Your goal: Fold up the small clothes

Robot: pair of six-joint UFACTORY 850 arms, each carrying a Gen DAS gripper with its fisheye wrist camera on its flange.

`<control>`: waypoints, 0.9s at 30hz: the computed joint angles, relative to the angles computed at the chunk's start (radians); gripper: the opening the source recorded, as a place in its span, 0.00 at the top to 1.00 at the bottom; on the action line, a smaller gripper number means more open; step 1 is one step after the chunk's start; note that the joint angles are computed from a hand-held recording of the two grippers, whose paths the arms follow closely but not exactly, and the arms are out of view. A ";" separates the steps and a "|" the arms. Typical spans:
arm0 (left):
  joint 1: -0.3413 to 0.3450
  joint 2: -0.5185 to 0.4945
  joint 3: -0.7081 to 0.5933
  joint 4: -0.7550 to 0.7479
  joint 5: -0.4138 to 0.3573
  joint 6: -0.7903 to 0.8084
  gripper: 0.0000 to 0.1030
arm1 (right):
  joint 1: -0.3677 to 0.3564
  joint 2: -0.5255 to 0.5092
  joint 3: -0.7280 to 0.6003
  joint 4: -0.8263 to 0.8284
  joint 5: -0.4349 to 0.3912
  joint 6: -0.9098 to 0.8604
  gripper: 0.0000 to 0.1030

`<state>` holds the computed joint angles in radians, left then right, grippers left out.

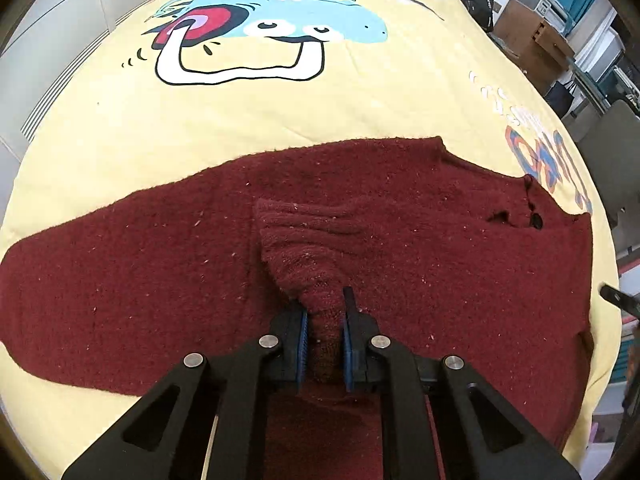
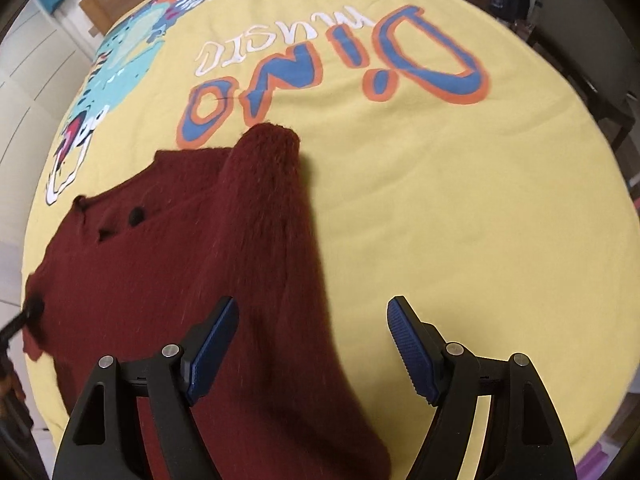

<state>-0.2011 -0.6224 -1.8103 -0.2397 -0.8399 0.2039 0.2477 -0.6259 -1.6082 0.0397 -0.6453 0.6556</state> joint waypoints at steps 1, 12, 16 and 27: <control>0.004 0.009 0.014 0.004 0.002 0.008 0.89 | -0.004 -0.020 -0.019 0.035 0.001 -0.031 0.24; -0.037 -0.052 -0.028 0.040 -0.019 -0.048 0.89 | -0.009 -0.070 -0.065 0.032 0.006 0.000 0.83; -0.041 -0.066 -0.038 0.056 -0.030 -0.049 0.88 | 0.007 -0.104 -0.106 -0.034 -0.051 0.056 0.82; -0.054 -0.043 -0.059 0.117 -0.047 -0.106 0.09 | 0.095 0.018 -0.044 -0.308 0.046 0.232 0.21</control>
<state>-0.2549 -0.6655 -1.8691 -0.1223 -0.8868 0.0974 0.3424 -0.6075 -1.6525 -0.2681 -0.5995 0.8872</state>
